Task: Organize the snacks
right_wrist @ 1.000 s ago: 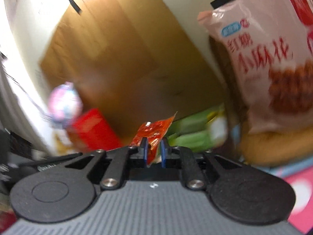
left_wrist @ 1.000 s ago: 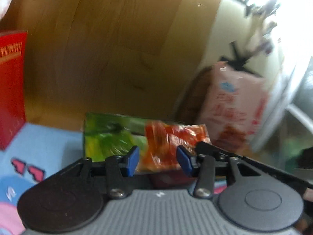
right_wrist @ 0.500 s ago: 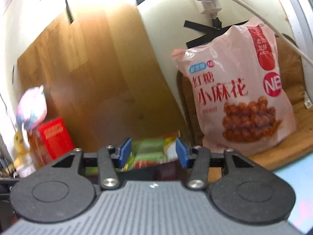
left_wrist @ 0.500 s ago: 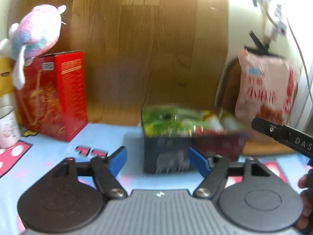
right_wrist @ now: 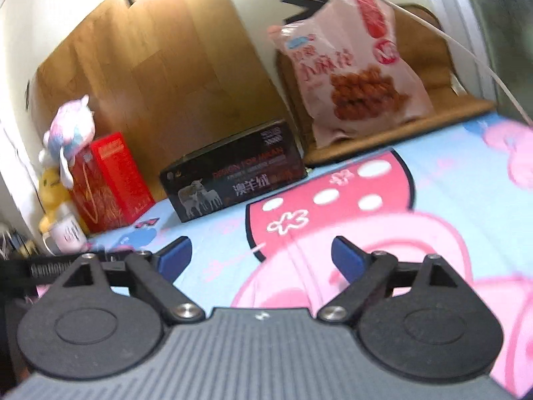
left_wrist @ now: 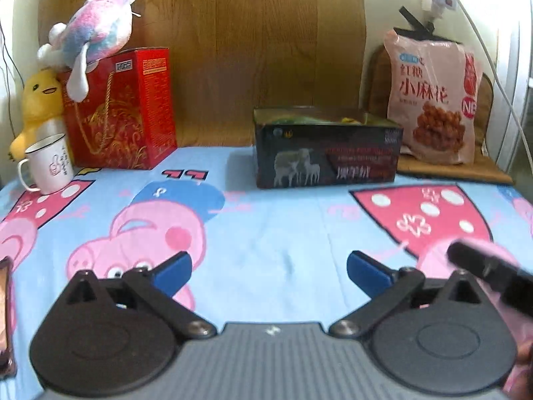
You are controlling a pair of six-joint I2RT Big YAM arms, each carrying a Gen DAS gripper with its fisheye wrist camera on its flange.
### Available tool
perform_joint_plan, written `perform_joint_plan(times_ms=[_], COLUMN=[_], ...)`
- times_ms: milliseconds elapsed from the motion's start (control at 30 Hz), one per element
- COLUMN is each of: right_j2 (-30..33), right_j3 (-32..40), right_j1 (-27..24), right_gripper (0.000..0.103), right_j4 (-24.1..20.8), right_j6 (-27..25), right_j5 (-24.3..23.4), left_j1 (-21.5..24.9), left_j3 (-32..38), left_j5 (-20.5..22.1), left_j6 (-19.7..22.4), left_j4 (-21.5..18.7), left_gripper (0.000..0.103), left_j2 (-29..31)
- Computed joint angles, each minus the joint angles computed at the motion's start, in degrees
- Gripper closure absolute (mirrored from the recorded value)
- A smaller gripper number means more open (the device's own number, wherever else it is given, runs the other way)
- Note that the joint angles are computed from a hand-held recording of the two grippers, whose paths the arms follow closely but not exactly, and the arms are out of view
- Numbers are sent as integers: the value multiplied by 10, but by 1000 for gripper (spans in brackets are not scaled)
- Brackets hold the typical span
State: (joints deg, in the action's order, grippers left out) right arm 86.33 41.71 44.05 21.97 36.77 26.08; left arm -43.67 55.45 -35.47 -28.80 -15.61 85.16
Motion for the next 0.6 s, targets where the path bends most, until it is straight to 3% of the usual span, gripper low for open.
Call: perform_joint_plan(times_ms=[167,600], right_j2=[-8,-7], right_j3=[-12,-10], right_j1=[2,-1], right_gripper=[8,8], right_j4=[3,1], right_j6=[28,12], right_j5=[5,-23], left_j1=[-18,-27], left_j3=[-10,0], left_j5=[-27,-82], left_j6=[-24,-30], left_j4=[-24,-51], left_gripper=[0,0], left_j2=[-4,11])
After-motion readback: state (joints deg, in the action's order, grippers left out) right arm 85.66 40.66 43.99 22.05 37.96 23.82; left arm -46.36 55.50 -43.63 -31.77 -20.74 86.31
